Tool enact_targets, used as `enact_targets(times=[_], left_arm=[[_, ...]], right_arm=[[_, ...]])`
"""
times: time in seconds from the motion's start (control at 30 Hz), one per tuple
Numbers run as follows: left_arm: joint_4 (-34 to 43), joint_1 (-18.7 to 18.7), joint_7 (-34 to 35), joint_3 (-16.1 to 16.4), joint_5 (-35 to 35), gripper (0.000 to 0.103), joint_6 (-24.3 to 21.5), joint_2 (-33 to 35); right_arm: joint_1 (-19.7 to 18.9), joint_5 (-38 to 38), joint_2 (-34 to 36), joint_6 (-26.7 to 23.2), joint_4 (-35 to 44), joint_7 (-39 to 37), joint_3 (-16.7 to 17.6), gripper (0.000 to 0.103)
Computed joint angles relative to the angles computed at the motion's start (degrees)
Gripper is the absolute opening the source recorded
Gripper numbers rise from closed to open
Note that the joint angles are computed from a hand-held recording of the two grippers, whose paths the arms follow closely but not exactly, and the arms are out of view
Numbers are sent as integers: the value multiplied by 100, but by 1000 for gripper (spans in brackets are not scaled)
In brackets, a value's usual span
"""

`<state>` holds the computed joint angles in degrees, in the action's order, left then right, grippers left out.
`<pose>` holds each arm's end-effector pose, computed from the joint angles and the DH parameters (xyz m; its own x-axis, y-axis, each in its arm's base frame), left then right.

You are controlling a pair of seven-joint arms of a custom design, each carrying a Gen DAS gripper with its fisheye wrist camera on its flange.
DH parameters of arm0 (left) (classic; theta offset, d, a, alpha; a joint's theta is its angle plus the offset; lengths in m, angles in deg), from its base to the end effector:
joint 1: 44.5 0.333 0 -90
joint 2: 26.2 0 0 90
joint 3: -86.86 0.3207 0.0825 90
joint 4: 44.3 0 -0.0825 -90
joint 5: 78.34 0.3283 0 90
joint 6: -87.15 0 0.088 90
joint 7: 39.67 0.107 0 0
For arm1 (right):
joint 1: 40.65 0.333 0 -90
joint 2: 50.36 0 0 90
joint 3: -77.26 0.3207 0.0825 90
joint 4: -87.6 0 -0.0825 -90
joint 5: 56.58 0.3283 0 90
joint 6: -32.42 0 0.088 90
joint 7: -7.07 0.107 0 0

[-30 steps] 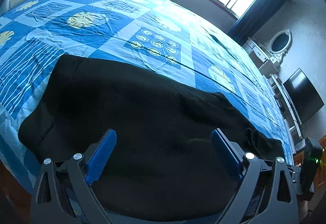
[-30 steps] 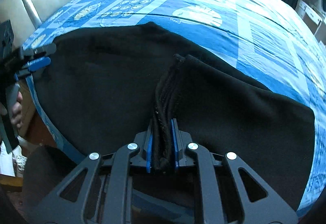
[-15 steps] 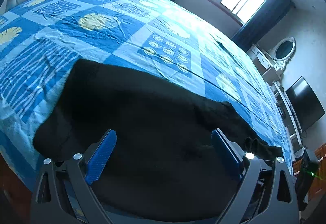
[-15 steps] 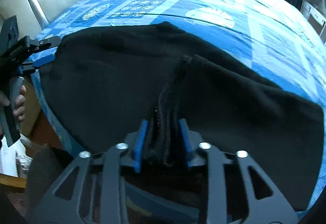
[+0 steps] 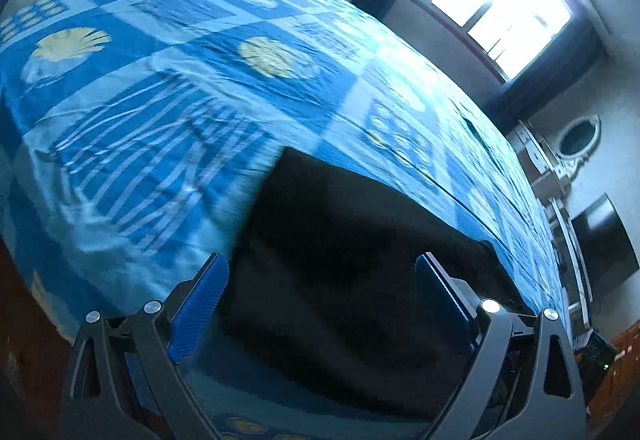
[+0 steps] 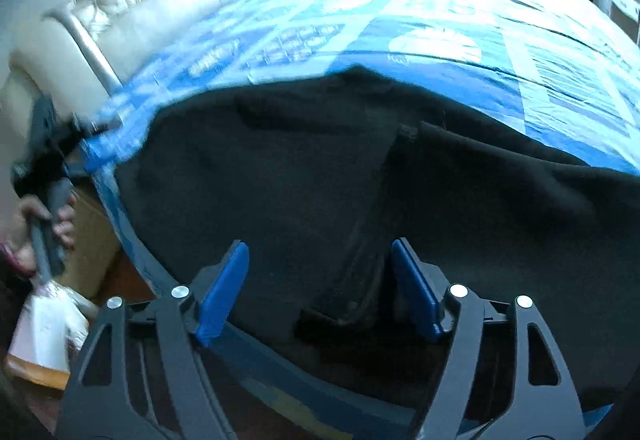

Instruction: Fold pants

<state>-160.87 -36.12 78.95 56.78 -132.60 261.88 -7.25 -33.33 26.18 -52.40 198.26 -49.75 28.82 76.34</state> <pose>0.5708 -0.1322 0.3963 -0.0410 -0.8715 0.4886 -0.8129 -0.2553 -0.5234 0.4577 -0.0077 0.3972 0.0841 -0.9364 -0.3408 -0.7730 0.1545 -0.6153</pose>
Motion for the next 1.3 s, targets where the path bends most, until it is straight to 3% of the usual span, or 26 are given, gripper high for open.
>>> enact_targets(times=[0.13, 0.3, 0.33, 0.43, 0.6, 0.8, 1.03, 1.1, 1.17, 1.23, 1.3], left_arm=[[72, 355, 357, -54, -365, 93, -401, 13], [455, 680, 849, 106, -997, 93, -1759, 238], [612, 772, 936, 133, -1099, 93, -2206, 355], [1092, 673, 649, 426, -732, 93, -3100, 682], [1703, 336, 778, 794, -401, 93, -3693, 1054], [2179, 254, 969, 840, -452, 93, -4241, 1410], [2131, 233, 1256, 887, -761, 93, -4258, 1407], [2022, 65, 1300, 966, -595, 82, -4017, 1286], [1897, -248, 997, 1167, -46, 48, -3621, 1160], [1808, -299, 705, 1190, 206, 36, -3403, 1101], [1803, -146, 505, 1099, 157, 23, -3531, 1104]], right_arm=[[-72, 767, -295, -320, -70, -510, -92, 74], [-181, 1040, -761, -679, -395, -651, -185, 81], [-202, 1019, -821, -739, -454, -617, -199, 82], [-265, 946, -977, -967, -629, -395, -269, 82], [-334, 1040, -1005, -1097, -762, -318, -277, 82], [-323, 1055, -779, -1227, -714, -251, -218, 82], [-345, 1205, -793, -1354, -770, -318, -234, 83], [-370, 1263, -785, -1412, -778, -359, -248, 83], [-393, 1263, -759, -1443, -769, -371, -252, 83], [-412, 1320, -754, -1479, -778, -402, -257, 83], [-434, 1398, -770, -1515, -792, -437, -264, 83]])
